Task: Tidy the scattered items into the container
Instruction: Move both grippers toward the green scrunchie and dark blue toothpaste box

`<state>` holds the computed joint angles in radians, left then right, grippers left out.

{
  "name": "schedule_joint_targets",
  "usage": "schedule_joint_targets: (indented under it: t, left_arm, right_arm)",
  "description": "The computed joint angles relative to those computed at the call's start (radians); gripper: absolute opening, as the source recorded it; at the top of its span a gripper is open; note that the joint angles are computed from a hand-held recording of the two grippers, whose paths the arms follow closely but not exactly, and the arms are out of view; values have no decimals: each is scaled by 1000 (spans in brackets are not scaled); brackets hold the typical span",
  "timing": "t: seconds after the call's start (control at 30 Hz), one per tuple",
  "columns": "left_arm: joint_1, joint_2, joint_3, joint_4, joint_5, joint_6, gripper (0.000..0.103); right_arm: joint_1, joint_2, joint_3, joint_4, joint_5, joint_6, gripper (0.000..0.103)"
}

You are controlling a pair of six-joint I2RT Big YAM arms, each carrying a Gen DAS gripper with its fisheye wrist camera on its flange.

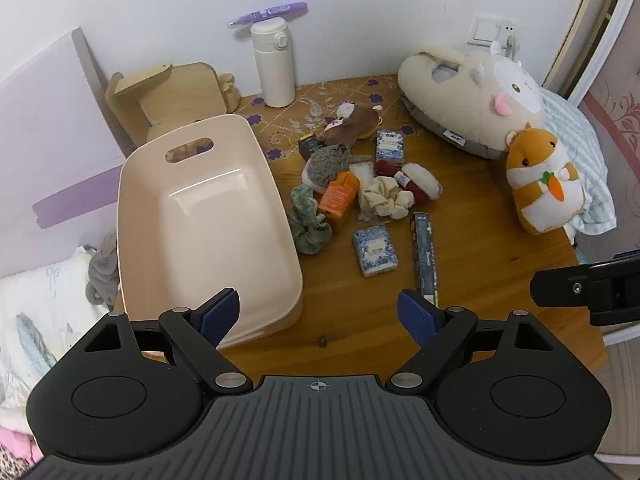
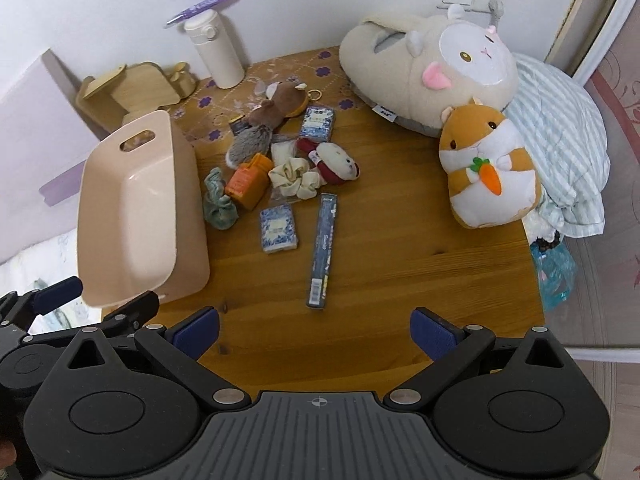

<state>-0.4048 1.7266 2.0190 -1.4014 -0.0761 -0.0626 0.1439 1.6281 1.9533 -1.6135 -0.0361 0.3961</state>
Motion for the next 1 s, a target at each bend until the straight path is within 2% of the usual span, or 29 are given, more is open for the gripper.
schedule_joint_targets:
  t: [0.17, 0.37, 0.6, 0.73, 0.8, 0.9, 1.0]
  left_arm:
    - [21, 37, 33, -10, 30, 32, 88]
    - [21, 62, 29, 16, 44, 51, 88]
    - [7, 103, 38, 34, 12, 65, 88]
    - [6, 135, 60, 37, 12, 36, 88]
    - [4, 141, 55, 65, 7, 13, 88]
    - [-9, 151, 48, 111, -41, 0, 88]
    - [-18, 185, 78, 112, -63, -1, 88]
  right_arm:
    - [15, 34, 25, -3, 22, 24, 103]
    - [24, 51, -2, 27, 41, 25, 103]
    - [5, 62, -64, 80, 46, 19, 103]
    - [-11, 92, -66, 103, 46, -22, 103]
    - [-21, 107, -73, 136, 43, -58, 103]
    - [-33, 130, -81, 182, 45, -106, 103]
    - [-47, 159, -87, 219, 27, -148, 98]
